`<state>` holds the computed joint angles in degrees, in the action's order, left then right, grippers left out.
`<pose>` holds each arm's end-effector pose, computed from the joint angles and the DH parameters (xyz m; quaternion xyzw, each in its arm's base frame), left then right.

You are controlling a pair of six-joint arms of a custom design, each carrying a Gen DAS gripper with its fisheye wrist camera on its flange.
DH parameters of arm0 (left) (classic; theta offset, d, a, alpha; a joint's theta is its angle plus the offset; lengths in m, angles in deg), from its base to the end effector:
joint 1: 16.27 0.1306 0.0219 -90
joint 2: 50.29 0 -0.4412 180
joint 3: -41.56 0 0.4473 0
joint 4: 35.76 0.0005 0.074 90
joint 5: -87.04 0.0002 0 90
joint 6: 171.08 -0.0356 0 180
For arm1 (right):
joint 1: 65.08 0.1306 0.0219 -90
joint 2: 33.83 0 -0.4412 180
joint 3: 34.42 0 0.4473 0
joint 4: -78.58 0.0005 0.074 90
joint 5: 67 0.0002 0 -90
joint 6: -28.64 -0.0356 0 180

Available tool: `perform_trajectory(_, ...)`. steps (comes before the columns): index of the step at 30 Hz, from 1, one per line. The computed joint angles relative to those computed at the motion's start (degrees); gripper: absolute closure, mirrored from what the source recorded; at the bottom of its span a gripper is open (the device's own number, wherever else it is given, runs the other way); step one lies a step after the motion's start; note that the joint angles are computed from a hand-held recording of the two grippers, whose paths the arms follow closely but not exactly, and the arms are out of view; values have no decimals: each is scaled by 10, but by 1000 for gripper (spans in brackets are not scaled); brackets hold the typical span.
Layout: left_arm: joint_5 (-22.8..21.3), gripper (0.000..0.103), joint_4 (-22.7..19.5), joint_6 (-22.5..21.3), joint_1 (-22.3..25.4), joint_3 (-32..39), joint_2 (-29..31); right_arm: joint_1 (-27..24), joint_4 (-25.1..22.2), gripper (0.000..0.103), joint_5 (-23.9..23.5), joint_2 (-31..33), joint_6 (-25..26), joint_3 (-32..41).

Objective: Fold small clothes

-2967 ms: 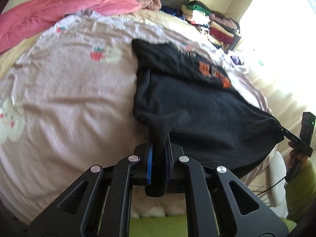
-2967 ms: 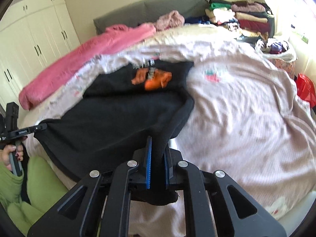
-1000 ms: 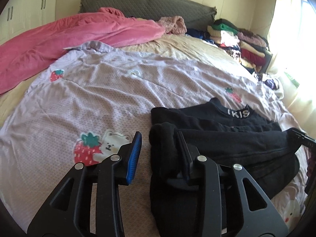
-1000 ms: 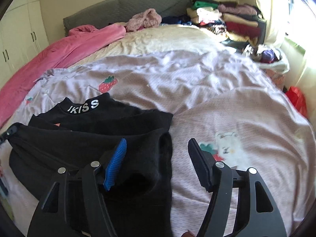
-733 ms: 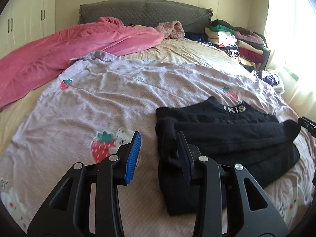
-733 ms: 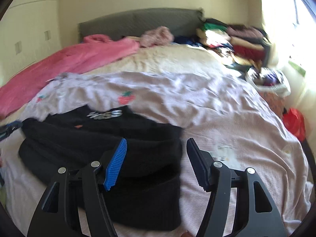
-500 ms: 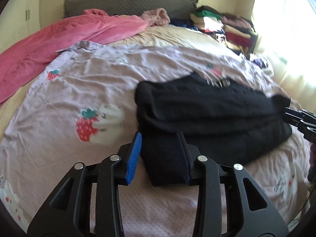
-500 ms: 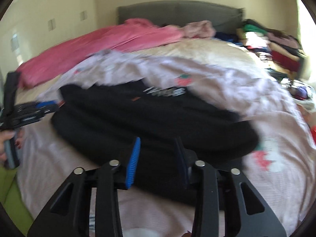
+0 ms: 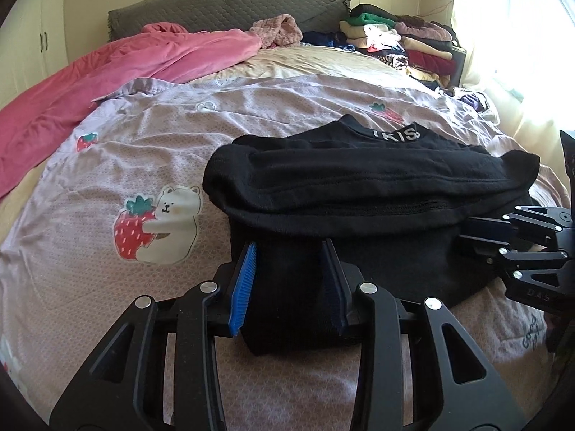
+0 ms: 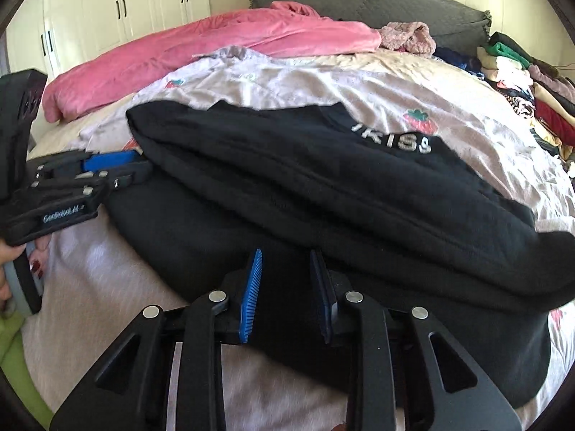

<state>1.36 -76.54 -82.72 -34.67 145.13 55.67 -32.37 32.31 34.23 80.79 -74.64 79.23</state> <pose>0.6346 -0.2145 0.4611 0.1743 0.9004 -0.0921 0.3878 0.6155 0.3865 0.4440 -0.1212 0.9194 0.0579 0.3696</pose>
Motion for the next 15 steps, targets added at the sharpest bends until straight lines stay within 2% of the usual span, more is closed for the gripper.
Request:
perform_trajectory(6,1,71,12,5,2,17,14,-13,-1,78,-1,22,-1,38)
perform_trajectory(12,9,71,10,5,3,25,18,-36,-28,78,-2,64,-5,113)
perform_trajectory(15,5,68,6,7,1,34,25,-46,-42,78,-1,84,-9,150)
